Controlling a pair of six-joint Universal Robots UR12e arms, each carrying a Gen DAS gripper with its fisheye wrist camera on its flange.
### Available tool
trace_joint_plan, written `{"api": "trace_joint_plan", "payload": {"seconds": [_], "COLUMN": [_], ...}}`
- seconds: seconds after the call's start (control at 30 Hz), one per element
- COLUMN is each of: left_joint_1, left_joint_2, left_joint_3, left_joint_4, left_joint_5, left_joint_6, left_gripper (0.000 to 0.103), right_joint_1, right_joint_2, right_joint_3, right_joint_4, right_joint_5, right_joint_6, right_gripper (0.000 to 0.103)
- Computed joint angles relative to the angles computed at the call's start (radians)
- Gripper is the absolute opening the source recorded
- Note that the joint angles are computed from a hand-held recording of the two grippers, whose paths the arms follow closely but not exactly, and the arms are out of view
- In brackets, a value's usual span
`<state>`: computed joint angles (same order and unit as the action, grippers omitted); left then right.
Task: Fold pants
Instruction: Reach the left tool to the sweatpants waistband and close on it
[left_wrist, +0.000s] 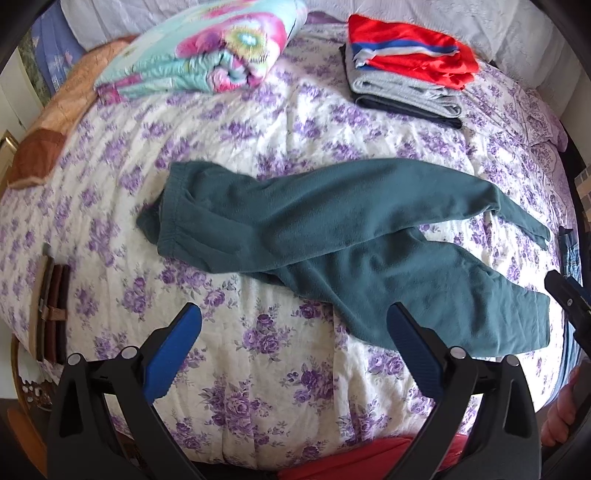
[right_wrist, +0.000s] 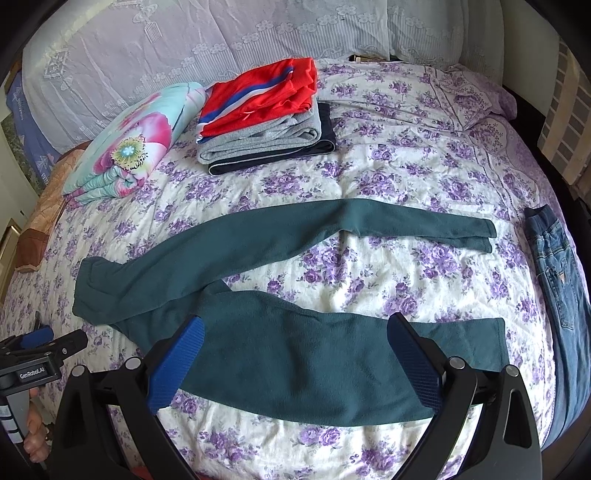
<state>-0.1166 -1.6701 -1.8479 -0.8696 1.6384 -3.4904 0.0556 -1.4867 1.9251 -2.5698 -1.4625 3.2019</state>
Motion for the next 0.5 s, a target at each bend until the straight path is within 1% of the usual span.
{"api": "trace_joint_plan", "payload": {"seconds": [0.03, 0.07, 0.1, 0.17, 0.23, 0.3, 0.33, 0.4, 0.47, 0.5], "left_joint_1": [0.008, 0.013, 0.018, 0.028, 0.042, 0.056, 0.063, 0.065, 0.046, 0.037], "left_joint_2": [-0.006, -0.014, -0.029, -0.049, -0.067, -0.075, -0.078, -0.083, -0.092, -0.097], "left_joint_3": [-0.002, -0.006, -0.005, -0.010, -0.021, -0.034, -0.043, -0.054, -0.054, -0.051], "left_joint_4": [-0.003, -0.002, -0.016, -0.031, -0.046, -0.053, -0.055, -0.052, -0.049, -0.055], "left_joint_5": [-0.010, -0.004, 0.019, 0.042, 0.051, 0.031, 0.018, 0.018, 0.069, 0.091], "left_joint_6": [-0.008, -0.016, -0.026, -0.031, -0.040, -0.048, -0.053, -0.037, 0.032, 0.049], "left_gripper": [0.098, 0.098, 0.098, 0.098, 0.098, 0.098, 0.098, 0.098, 0.099, 0.099], "right_joint_1": [-0.002, -0.007, -0.009, -0.007, -0.005, -0.010, -0.016, -0.038, -0.064, -0.075], "right_joint_2": [0.006, 0.014, 0.023, 0.047, 0.077, 0.094, 0.098, 0.094, 0.088, 0.089], "right_joint_3": [-0.005, -0.008, -0.011, -0.006, 0.000, 0.009, 0.021, 0.042, 0.062, 0.065], "right_joint_4": [0.008, 0.010, 0.005, -0.030, -0.036, -0.027, -0.027, -0.025, -0.020, -0.005], "right_joint_5": [0.004, 0.004, -0.010, -0.081, -0.158, -0.207, -0.220, -0.189, -0.126, -0.100], "right_joint_6": [-0.002, -0.004, -0.004, -0.026, -0.088, -0.127, -0.129, -0.106, -0.065, -0.044], "right_gripper": [0.099, 0.099, 0.099, 0.099, 0.099, 0.099, 0.099, 0.099, 0.099, 0.099]}}
